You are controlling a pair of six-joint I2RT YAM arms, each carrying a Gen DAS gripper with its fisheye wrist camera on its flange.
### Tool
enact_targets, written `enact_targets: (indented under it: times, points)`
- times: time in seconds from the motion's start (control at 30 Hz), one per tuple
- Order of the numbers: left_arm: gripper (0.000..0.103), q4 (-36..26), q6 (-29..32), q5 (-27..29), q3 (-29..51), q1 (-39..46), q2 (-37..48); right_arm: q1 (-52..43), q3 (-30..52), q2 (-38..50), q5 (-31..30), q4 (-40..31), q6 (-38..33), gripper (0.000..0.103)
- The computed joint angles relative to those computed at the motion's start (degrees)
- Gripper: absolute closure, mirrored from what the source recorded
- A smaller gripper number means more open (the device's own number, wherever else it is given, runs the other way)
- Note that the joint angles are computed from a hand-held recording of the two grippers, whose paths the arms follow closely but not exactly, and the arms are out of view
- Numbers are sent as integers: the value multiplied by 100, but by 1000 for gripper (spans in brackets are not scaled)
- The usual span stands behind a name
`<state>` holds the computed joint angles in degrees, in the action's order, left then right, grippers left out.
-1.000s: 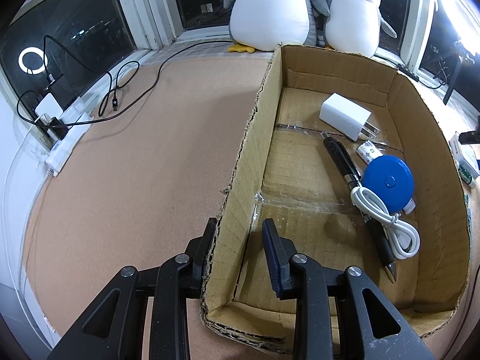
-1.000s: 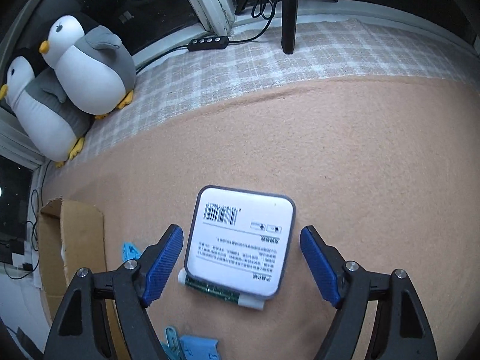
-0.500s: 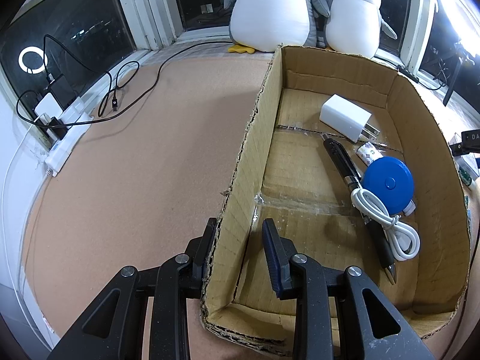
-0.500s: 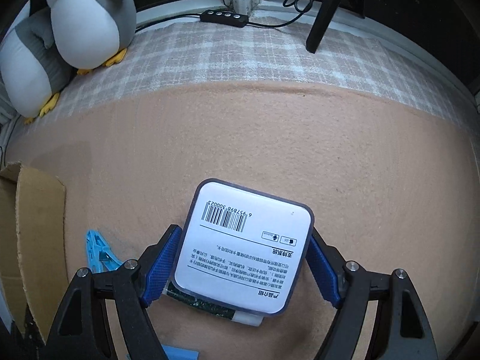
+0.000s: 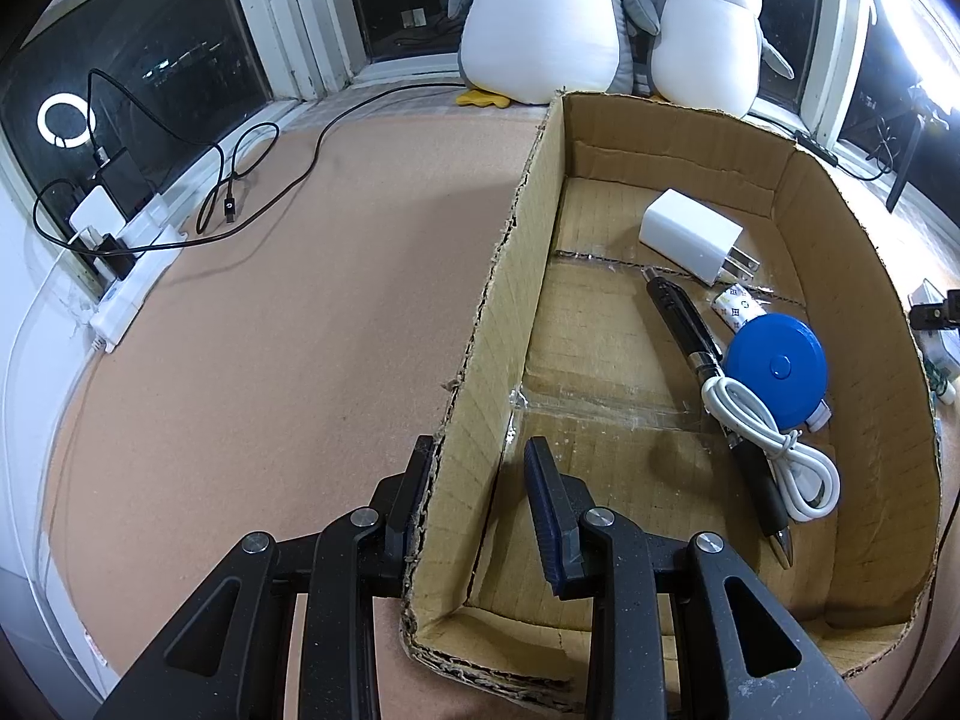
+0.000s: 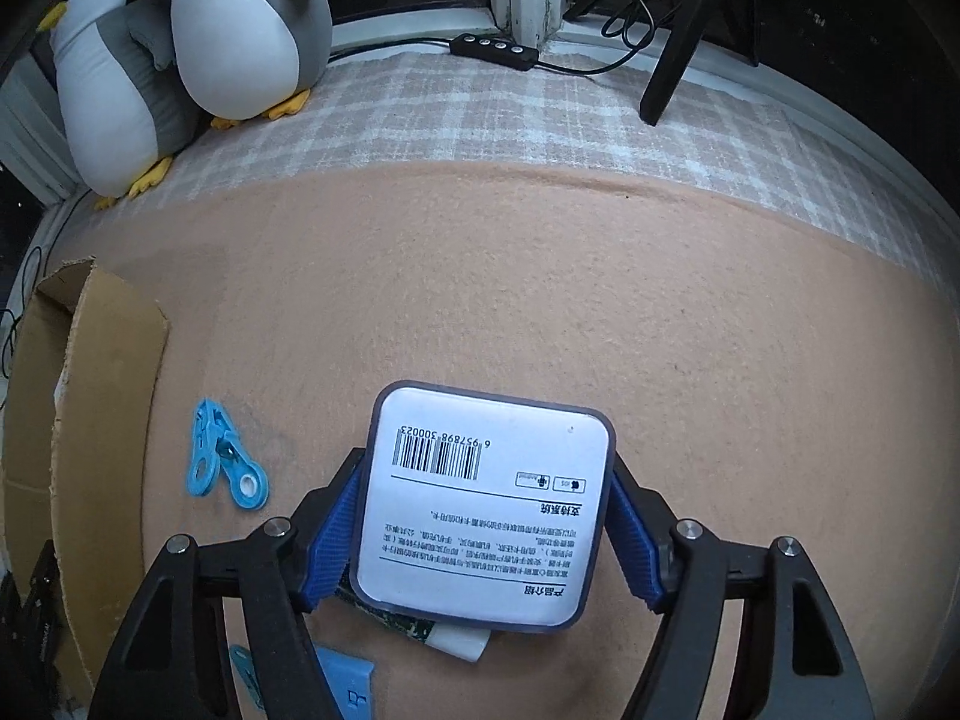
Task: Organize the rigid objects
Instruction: 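Carry the white boxed power bank into the box and open the right gripper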
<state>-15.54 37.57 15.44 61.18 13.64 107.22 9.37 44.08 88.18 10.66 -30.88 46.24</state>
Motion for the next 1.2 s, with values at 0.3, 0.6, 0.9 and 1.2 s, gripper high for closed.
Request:
enact_targets:
  times: [0.3,0.6,0.9,1.2]
  points:
    - [71,4,-12,-6,-6,-10,-11,12,-207,-422,200,-59,-17,34]
    - [71,50,-25,-17,-85,-7,-64,622,699,-683,553,-601,-61,34]
    - [71,51,-15,6,-96,13,-67,1557,2111,143,623,-695,-217,34]
    - [71,16,-34,35,-63,19,-43,2094,3430,1434,314,-632,-441,33]
